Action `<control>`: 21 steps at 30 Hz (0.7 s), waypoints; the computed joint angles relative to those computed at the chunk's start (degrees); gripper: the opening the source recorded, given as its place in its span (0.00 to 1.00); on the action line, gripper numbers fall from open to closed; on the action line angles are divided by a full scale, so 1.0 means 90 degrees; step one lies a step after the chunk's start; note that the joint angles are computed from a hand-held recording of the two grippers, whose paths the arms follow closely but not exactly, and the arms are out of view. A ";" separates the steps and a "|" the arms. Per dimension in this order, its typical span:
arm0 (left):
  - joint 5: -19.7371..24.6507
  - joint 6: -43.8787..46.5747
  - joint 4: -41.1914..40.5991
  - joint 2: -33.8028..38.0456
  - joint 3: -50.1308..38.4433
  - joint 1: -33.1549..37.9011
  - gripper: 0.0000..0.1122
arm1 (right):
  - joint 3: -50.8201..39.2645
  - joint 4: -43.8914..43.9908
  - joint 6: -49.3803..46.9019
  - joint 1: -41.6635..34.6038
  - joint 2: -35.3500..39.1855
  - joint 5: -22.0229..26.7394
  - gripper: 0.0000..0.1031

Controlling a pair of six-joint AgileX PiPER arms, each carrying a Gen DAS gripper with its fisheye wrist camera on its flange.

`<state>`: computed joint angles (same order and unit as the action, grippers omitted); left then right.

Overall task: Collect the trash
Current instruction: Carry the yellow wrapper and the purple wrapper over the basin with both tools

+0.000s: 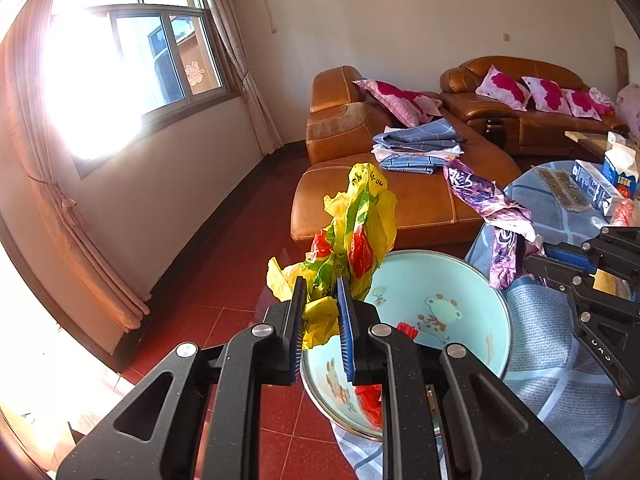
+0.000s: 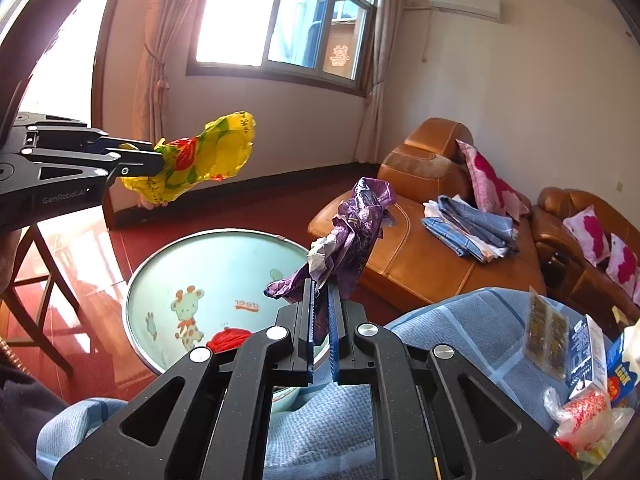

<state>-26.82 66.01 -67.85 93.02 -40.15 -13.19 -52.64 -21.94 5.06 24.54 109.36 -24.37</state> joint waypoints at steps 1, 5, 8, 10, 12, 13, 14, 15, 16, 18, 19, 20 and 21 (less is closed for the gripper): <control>-0.0026 0.0088 -0.0114 0.0015 -0.0023 -0.0046 0.13 | 0.0006 0.0022 -0.0053 0.0020 -0.0002 0.0001 0.06; -0.0031 0.0376 -0.0418 0.0066 -0.0135 -0.0063 0.14 | 0.0026 -0.0126 0.0001 0.0050 -0.0008 -0.0020 0.06; -0.0005 0.0366 -0.0395 0.0066 -0.0130 -0.0039 0.14 | -0.0009 -0.0271 0.0119 0.0034 0.0000 0.0000 0.06; -0.0014 0.0354 -0.0380 0.0055 -0.0109 -0.0041 0.14 | 0.0001 -0.0282 0.0123 0.0038 -0.0001 -0.0013 0.06; -0.0006 0.0386 -0.0422 0.0064 -0.0122 -0.0045 0.14 | -0.0009 -0.0426 0.0238 0.0004 -0.0009 -0.0015 0.06; -0.0005 0.0407 -0.0450 0.0085 -0.0144 -0.0056 0.14 | -0.0008 -0.0440 0.0247 0.0009 -0.0008 -0.0022 0.06; -0.0013 0.0393 -0.0443 0.0091 -0.0136 -0.0063 0.14 | -0.0006 -0.0456 0.0255 0.0008 -0.0006 -0.0030 0.06; -0.0004 0.0399 -0.0433 0.0088 -0.0135 -0.0047 0.14 | -0.0012 -0.0494 0.0281 0.0003 -0.0007 -0.0026 0.06; 0.0011 0.0402 -0.0429 0.0102 -0.0145 -0.0034 0.14 | -0.0007 -0.0512 0.0289 0.0000 -0.0005 -0.0033 0.06; 0.0070 0.0432 -0.0429 0.0101 -0.0159 0.0014 0.14 | -0.0010 -0.0604 0.0345 -0.0011 -0.0002 -0.0052 0.06; 0.0092 0.0440 -0.0420 0.0106 -0.0162 0.0031 0.14 | -0.0008 -0.0655 0.0378 -0.0022 -0.0007 -0.0055 0.06; 0.0112 0.0426 -0.0396 0.0110 -0.0158 0.0047 0.14 | -0.0006 -0.0689 0.0398 -0.0026 -0.0007 -0.0059 0.06; 0.0139 0.0444 -0.0411 0.0132 -0.0173 0.0054 0.14 | 0.0006 -0.0702 0.0401 -0.0027 -0.0005 -0.0073 0.06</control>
<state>-25.57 70.01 -71.55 94.21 -41.70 -12.70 -52.59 -28.25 8.67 24.30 109.32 -25.02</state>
